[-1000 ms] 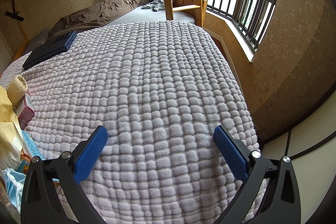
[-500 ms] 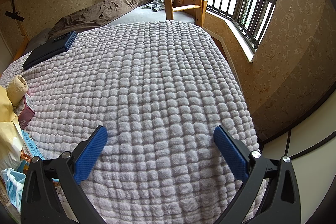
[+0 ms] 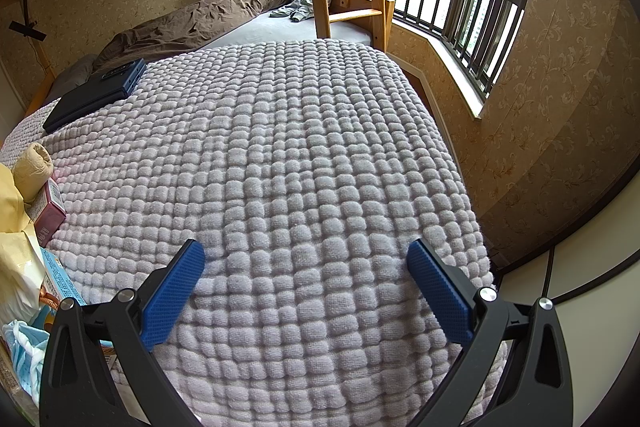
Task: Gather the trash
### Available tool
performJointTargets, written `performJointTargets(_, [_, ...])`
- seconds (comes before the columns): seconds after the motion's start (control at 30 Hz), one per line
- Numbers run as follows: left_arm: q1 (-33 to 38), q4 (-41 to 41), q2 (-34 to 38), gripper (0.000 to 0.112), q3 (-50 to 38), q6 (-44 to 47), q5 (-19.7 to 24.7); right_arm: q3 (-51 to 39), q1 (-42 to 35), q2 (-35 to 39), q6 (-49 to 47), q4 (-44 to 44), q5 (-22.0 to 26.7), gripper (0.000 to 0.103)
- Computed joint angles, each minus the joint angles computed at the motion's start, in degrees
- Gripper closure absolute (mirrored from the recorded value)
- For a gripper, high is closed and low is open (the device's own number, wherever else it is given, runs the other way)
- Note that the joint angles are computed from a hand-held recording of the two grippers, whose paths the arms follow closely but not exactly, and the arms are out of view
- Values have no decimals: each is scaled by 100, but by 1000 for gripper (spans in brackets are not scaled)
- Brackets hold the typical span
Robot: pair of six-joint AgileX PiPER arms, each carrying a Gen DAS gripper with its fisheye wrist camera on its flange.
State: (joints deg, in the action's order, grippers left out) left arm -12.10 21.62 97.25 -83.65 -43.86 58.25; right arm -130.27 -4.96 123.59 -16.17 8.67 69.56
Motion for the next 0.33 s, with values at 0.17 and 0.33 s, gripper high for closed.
performJointTargets(0.17, [0, 0, -2, 10, 2, -2, -1, 11, -2, -7, -3, 2, -4, 4])
performJointTargets(0.33, [0, -1, 2, 10, -3, 1, 1, 14, -6, -11, -7, 4, -2, 4])
